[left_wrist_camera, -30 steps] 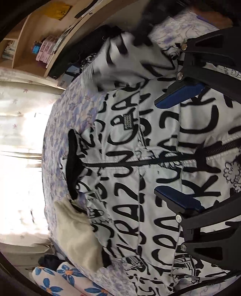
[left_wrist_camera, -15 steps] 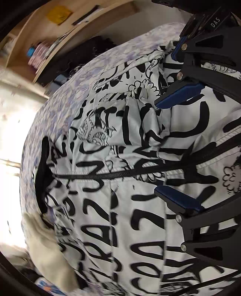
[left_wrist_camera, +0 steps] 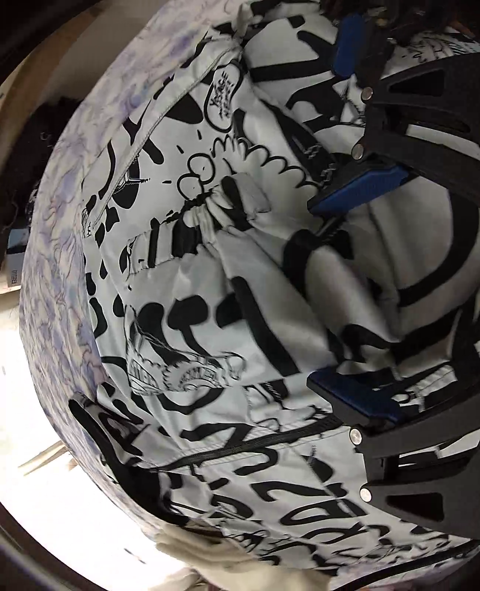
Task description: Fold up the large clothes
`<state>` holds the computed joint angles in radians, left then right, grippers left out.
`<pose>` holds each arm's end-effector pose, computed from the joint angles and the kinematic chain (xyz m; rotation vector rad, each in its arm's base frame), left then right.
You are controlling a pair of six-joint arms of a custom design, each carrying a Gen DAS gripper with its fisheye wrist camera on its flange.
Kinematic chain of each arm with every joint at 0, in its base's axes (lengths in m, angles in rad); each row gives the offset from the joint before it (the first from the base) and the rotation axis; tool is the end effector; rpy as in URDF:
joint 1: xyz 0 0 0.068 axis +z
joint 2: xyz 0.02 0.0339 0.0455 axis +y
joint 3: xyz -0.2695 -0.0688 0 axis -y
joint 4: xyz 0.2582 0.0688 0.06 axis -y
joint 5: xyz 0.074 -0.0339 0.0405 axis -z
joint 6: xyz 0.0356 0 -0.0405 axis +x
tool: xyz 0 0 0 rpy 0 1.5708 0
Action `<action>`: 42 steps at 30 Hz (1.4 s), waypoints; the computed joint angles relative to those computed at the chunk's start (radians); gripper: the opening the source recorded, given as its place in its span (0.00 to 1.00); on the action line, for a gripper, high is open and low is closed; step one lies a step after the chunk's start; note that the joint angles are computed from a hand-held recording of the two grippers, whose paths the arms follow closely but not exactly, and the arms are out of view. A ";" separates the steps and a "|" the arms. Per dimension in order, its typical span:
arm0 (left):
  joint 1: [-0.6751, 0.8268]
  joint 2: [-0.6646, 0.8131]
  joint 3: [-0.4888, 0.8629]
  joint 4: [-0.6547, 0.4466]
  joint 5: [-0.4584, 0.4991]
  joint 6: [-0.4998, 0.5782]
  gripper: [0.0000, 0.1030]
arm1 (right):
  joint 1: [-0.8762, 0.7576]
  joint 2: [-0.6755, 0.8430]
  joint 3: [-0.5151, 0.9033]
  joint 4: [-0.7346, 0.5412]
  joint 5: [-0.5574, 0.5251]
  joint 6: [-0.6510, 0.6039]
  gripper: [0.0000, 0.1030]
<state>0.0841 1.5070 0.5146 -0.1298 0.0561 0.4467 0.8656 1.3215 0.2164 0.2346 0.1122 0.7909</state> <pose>0.2410 0.0183 0.1003 0.5025 2.6457 0.0882 0.1285 0.1448 0.0873 -0.0426 2.5271 0.5839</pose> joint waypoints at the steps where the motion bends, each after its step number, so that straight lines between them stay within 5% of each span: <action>1: -0.021 0.007 0.007 0.010 -0.023 -0.016 0.82 | 0.012 0.013 -0.004 0.018 0.017 0.002 0.18; 2: -0.037 0.017 0.019 0.019 -0.047 -0.032 0.81 | 0.022 0.024 -0.009 0.036 0.031 0.003 0.18; 3: -0.051 0.022 0.032 0.026 -0.067 -0.051 0.68 | 0.028 0.029 -0.013 0.048 0.040 0.005 0.18; 4: -0.049 0.025 0.043 0.022 -0.061 -0.061 0.41 | 0.030 0.027 -0.015 0.051 0.042 0.008 0.18; 7: 0.016 0.001 0.073 0.002 0.002 -0.103 0.12 | 0.026 0.028 -0.024 0.067 0.037 0.006 0.18; 12: 0.301 -0.156 0.076 -0.051 0.256 -0.176 0.12 | 0.029 0.003 -0.018 0.027 0.038 0.008 0.18; 15: 0.489 -0.128 0.091 -0.133 0.376 -0.143 0.16 | 0.023 -0.037 -0.004 -0.040 0.021 0.019 0.18; 19: 0.657 -0.008 0.105 -0.235 0.408 0.019 0.48 | 0.029 -0.112 -0.009 -0.100 0.002 0.019 0.22; 22: 0.747 0.077 0.136 -0.267 0.442 0.087 0.55 | 0.053 -0.146 -0.009 -0.135 0.010 0.023 0.25; 26: 0.820 0.197 0.247 -0.365 0.524 0.118 0.59 | 0.091 -0.165 0.007 -0.172 0.027 0.026 0.25; 33: 0.743 0.430 0.476 -0.403 0.534 0.001 0.62 | 0.119 -0.216 0.043 -0.244 0.049 0.021 0.25; 36: 0.702 0.471 0.544 -0.421 0.528 -0.031 0.60 | 0.104 -0.265 0.072 -0.311 0.042 -0.014 0.25; 39: 0.641 0.455 0.563 -0.405 0.447 -0.051 0.11 | 0.050 -0.329 0.103 -0.385 0.047 -0.062 0.25; 42: 0.592 0.331 0.486 -0.287 0.396 -0.065 0.10 | -0.036 -0.384 0.131 -0.444 0.058 -0.114 0.25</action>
